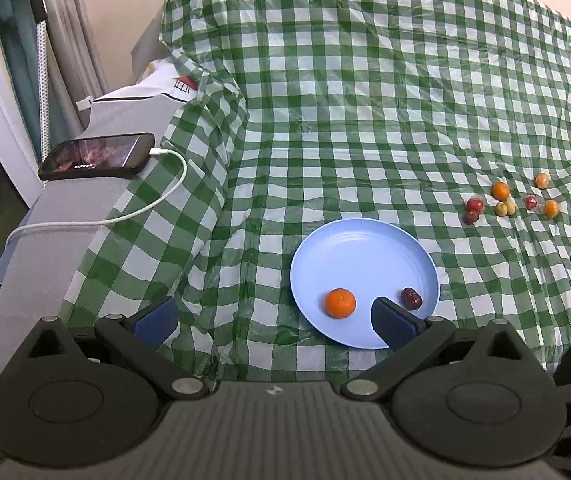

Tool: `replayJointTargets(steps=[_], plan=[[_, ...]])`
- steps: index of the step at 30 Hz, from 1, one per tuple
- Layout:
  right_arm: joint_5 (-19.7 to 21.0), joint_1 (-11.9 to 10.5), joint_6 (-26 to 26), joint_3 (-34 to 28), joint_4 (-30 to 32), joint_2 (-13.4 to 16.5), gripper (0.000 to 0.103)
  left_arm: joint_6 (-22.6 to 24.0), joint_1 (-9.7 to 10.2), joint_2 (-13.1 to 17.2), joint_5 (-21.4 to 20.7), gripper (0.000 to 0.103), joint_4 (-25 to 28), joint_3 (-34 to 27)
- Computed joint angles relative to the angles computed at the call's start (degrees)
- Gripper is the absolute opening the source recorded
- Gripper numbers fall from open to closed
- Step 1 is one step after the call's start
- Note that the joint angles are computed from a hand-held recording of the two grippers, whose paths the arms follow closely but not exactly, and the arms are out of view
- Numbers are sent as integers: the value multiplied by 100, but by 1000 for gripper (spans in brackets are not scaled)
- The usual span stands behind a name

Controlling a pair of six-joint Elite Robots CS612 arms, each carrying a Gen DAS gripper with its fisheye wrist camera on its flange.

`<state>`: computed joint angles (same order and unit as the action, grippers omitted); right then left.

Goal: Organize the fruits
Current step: 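Open both tools to drop the mandarin and jujube onto the plate, then move both tools back toward the fruit cluster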

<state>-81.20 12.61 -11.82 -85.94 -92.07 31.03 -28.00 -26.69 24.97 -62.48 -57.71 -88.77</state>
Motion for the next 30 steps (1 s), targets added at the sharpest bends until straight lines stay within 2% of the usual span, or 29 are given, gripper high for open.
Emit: replayJointTargets(steps=[4, 8, 12, 17, 21, 30], plan=[[12, -4, -16, 3, 23, -5, 102, 89, 7, 6, 2, 103, -36, 2], [56, -10, -31, -5, 72, -8, 102, 34, 59, 6, -275, 103, -156, -14], [69, -10, -10, 9, 42, -4, 102, -106, 97, -88, -455, 103, 48, 97], [68, -32, 203, -19, 62, 35, 102, -170, 53, -91, -342, 103, 128, 116], [52, -61, 409, -19, 47, 47, 102, -273, 54, -137, -422, 103, 200, 223], [-103, -203, 904, 23, -87, 86, 102, -102, 29, -270, -758, 102, -54, 629]])
